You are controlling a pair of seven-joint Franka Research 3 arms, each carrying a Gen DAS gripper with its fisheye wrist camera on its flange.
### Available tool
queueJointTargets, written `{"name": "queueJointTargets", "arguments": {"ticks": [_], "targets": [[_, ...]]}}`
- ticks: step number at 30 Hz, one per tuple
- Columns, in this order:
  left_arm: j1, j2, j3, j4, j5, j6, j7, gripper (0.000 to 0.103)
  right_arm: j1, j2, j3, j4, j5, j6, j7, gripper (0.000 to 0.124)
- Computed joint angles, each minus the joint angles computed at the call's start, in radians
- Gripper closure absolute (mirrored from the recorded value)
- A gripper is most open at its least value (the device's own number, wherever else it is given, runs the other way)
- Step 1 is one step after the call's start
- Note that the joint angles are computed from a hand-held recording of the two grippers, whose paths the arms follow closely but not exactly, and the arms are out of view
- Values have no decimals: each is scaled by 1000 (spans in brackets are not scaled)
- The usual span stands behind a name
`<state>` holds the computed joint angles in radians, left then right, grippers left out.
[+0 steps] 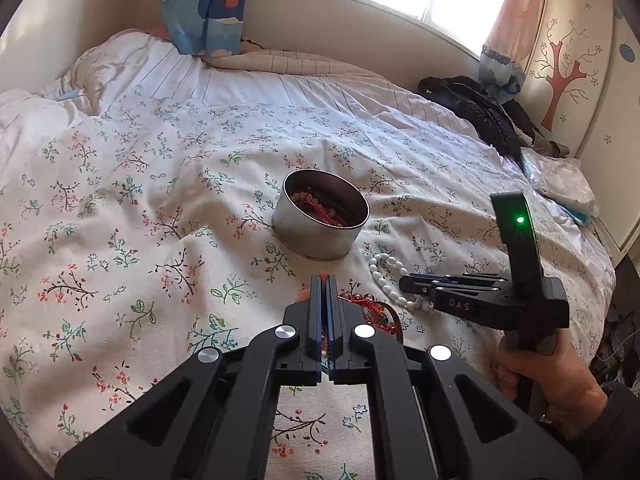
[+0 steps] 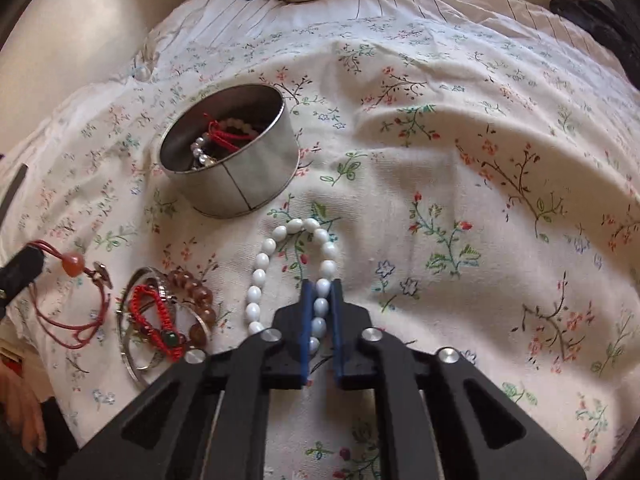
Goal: Organize jewelry
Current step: 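Grasp a red cord bracelet with the left tool while the right tool holds the white beads, then carry the white beads and red cord over the tin with both tools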
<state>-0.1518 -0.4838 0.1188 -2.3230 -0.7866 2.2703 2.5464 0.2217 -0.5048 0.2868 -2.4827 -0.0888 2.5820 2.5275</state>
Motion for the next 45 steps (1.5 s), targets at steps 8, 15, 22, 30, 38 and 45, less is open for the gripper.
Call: {"name": "queueJointTargets", "arguments": {"ticks": [8,15,22,30,38,45], "targets": [[3,7,8,9,-23,-17,6,101,-34,-203,79,-190,124,422,67,115],[-3,-13,-6,-12,-32,19,33,101,-43,-163,107,-154,189,535,-19,115],[-28,-18,-12,-23,-23,70,55,101,-31,-143,115,-160,253,611,-89,115],[-50,12,-14,-1,-36,124,47,101,9,-93,81,-154,351,712,-180,115],[-68,39,-17,36,-69,152,53,101,-16,-40,89,-106,416,742,-260,115],[-68,97,-28,116,-136,145,43,101,-47,13,97,-58,462,770,-314,115]]}}
